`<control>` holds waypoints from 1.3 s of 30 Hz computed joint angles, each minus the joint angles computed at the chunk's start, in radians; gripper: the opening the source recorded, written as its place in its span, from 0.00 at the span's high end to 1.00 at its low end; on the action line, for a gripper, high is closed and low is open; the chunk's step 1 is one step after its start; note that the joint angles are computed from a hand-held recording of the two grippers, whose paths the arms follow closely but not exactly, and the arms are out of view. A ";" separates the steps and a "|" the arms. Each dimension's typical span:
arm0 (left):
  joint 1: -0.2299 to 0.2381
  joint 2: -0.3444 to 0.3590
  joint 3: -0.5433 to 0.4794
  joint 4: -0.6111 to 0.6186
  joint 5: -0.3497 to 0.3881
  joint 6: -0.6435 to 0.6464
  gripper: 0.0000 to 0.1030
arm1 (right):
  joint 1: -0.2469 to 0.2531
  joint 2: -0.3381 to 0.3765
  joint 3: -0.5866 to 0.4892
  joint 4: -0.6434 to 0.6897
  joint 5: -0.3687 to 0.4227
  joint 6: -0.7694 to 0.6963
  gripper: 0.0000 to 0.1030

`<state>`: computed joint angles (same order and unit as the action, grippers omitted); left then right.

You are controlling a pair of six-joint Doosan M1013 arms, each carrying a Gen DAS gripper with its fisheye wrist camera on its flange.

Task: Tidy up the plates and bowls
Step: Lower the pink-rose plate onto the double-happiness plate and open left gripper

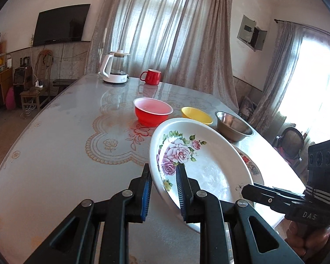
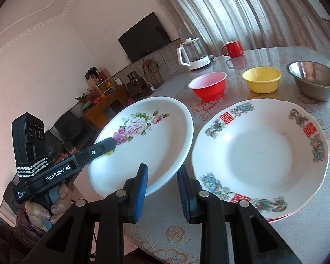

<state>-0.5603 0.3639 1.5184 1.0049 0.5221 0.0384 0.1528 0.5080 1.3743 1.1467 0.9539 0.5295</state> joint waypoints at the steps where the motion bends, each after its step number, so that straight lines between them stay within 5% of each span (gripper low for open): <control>1: 0.001 0.012 -0.019 -0.023 -0.010 0.037 0.80 | -0.004 -0.003 0.002 -0.005 -0.016 0.007 0.74; 10: 0.021 0.121 -0.182 -0.355 -0.034 0.427 0.79 | -0.042 -0.017 0.012 -0.027 -0.158 0.078 0.74; 17: 0.022 0.159 -0.231 -0.491 -0.029 0.545 0.78 | -0.052 -0.009 0.005 -0.065 -0.209 0.140 0.74; 35: 0.024 0.186 -0.263 -0.578 0.022 0.599 0.78 | -0.035 0.011 -0.021 -0.257 -0.267 0.328 0.72; 39: 0.024 0.180 -0.257 -0.575 0.012 0.614 0.78 | -0.016 0.007 -0.030 -0.355 -0.274 0.295 0.64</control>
<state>-0.5365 0.5441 1.2615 0.4301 0.5337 0.6520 0.1368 0.5152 1.3443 0.7916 0.6802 0.8246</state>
